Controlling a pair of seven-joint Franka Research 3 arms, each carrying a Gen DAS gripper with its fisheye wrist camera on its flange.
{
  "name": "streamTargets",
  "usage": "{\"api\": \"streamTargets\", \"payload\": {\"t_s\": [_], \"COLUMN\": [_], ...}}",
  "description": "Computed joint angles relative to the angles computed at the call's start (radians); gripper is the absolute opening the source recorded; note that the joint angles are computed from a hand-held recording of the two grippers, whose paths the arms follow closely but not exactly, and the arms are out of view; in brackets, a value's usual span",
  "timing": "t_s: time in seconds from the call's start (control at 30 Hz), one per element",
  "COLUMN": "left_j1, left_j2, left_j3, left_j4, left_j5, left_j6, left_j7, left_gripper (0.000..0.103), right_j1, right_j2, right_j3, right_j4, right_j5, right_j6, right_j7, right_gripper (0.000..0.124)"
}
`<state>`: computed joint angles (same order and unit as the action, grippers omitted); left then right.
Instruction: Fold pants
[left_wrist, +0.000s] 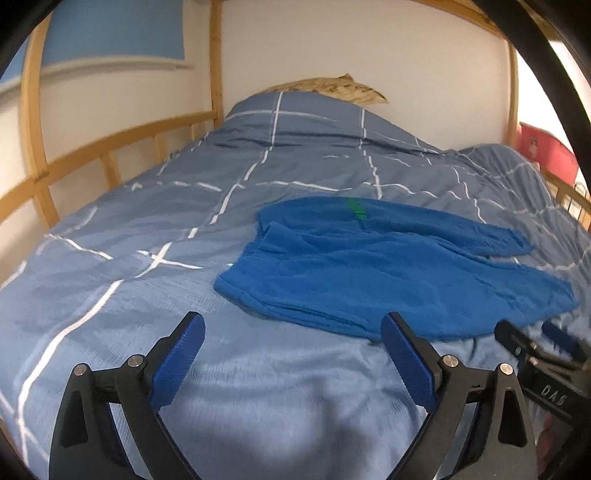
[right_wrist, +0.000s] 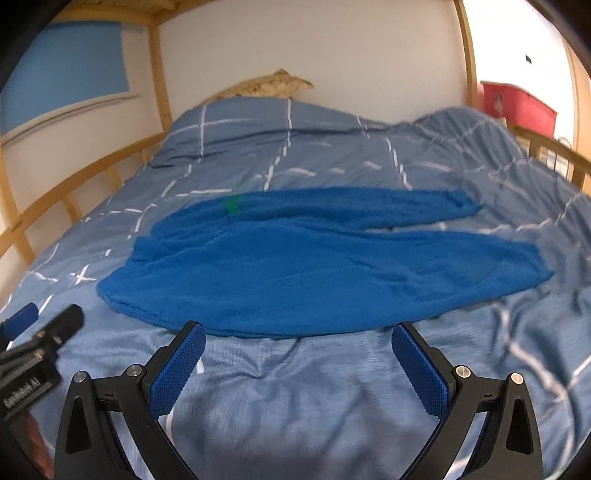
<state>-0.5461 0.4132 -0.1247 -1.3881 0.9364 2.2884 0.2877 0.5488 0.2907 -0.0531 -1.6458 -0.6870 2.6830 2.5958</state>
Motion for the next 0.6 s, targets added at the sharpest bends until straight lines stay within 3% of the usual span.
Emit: {"api": "streamTargets", "payload": {"t_s": [0.07,0.33,0.4,0.47,0.6], "left_j1": [0.031,0.087,0.102,0.108,0.092], "left_j2": [0.02,0.159,0.192,0.22,0.302], "left_j3": [-0.007,-0.01,-0.009,-0.003,0.019], "left_j4": [0.02,0.198,0.234,0.268,0.395], "left_j5": [-0.049,-0.285,-0.348,-0.394,-0.433], "left_j6": [0.026,0.004,0.008,0.008,-0.052], "left_j7": [0.043,0.237,0.252,0.261,0.31], "left_gripper": [0.093,0.081,0.075,0.067,0.066], "right_j1": [-0.007,-0.028,-0.024,-0.024,-0.019], "right_j2": [0.044,0.154,0.166,0.178,0.204], "right_j3": [0.006,0.008,-0.007,-0.015,-0.028], "right_j4": [0.043,0.16,0.171,0.182,0.219], "right_j5": [0.043,0.286,0.318,0.349,0.375], "right_j6": [-0.01,-0.07,-0.081,-0.093,-0.125], "right_j7": [-0.005,-0.054,-0.042,-0.032,-0.033], "right_gripper": [0.101,0.09,0.09,0.087,0.079]}}
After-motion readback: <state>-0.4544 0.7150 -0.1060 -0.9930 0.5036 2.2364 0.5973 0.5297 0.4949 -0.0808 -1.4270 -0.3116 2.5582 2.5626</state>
